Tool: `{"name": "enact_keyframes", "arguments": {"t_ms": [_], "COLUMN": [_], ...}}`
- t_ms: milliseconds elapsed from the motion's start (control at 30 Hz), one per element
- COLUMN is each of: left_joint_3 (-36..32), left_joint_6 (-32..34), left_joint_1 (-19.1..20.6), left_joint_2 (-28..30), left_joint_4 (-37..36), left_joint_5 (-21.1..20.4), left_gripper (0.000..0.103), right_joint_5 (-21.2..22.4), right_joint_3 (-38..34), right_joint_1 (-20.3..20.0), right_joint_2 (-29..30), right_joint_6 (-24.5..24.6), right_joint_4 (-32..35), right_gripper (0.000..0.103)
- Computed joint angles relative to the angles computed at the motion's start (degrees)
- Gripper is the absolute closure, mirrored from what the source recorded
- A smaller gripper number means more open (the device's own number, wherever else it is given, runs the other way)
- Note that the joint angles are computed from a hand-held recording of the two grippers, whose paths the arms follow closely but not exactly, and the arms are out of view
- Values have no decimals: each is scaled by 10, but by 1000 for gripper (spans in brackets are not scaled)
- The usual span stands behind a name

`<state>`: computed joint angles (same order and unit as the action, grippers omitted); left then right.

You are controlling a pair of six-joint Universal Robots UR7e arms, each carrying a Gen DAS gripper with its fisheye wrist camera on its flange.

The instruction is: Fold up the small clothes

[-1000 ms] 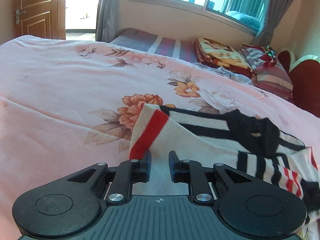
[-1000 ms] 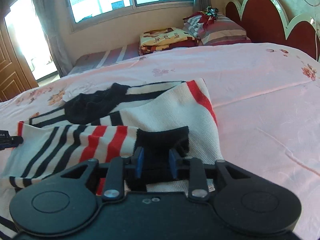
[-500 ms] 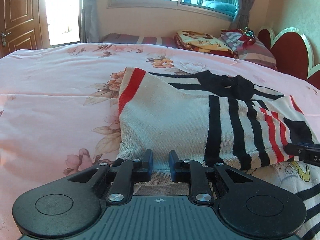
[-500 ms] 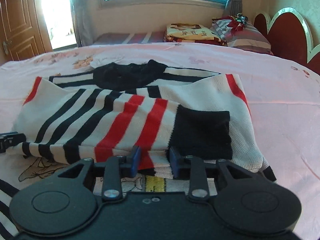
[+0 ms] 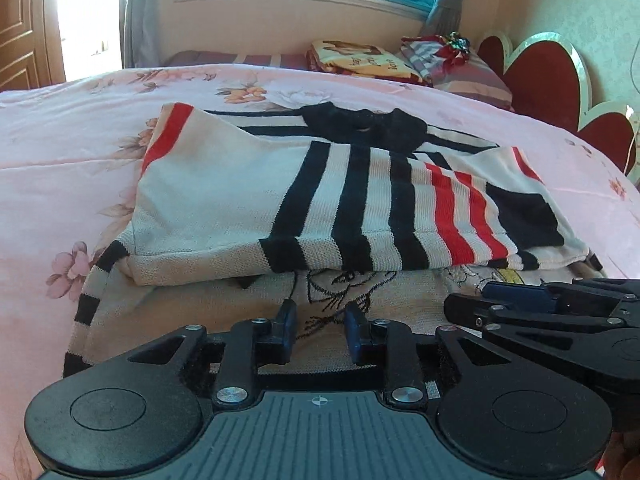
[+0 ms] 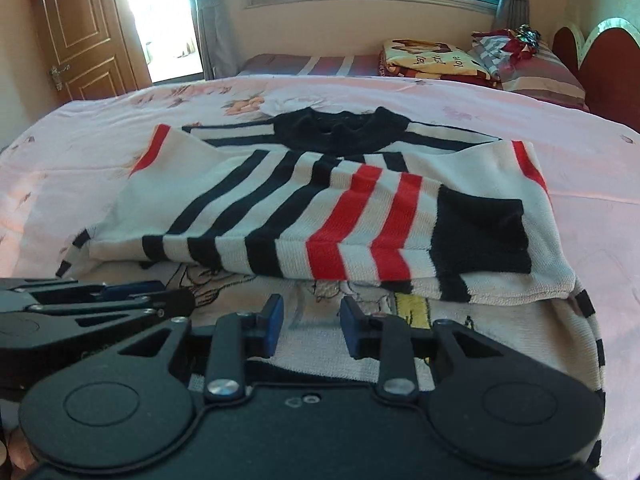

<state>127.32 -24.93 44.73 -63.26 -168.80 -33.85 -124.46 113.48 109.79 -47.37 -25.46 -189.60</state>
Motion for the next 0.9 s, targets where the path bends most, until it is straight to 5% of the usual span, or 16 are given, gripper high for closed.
{"name": "enact_keyframes", "arguments": {"t_ms": [233, 400, 600, 633, 667, 733, 900], "left_joint_3": [39, 45, 28, 26, 22, 21, 26], "left_joint_6": [-19, -75, -148, -157, -165, -192, -198], "left_joint_1": [-8, -17, -28, -31, -34, -46, -77], "left_joint_2": [-48, -54, -47, -48, -49, -48, -41], "left_joint_4": [31, 68, 148, 162, 176, 203, 209], "left_joint_5": [23, 46, 72, 71, 67, 75, 79], "left_gripper": [76, 75, 71, 61, 42, 24, 24], "right_joint_5": [-40, -10, -37, -21, -12, 0, 36], "right_joint_3": [38, 88, 84, 88, 91, 97, 104], "right_joint_1": [-32, -75, -54, -53, -51, -45, -29], "right_joint_2": [-39, -99, -89, -96, -101, -105, -113], "right_joint_6": [-35, -15, -3, 12, 22, 23, 28], "right_joint_4": [-61, -90, -82, -69, -61, -60, -37], "right_gripper": [73, 74, 67, 64, 63, 62, 62]}}
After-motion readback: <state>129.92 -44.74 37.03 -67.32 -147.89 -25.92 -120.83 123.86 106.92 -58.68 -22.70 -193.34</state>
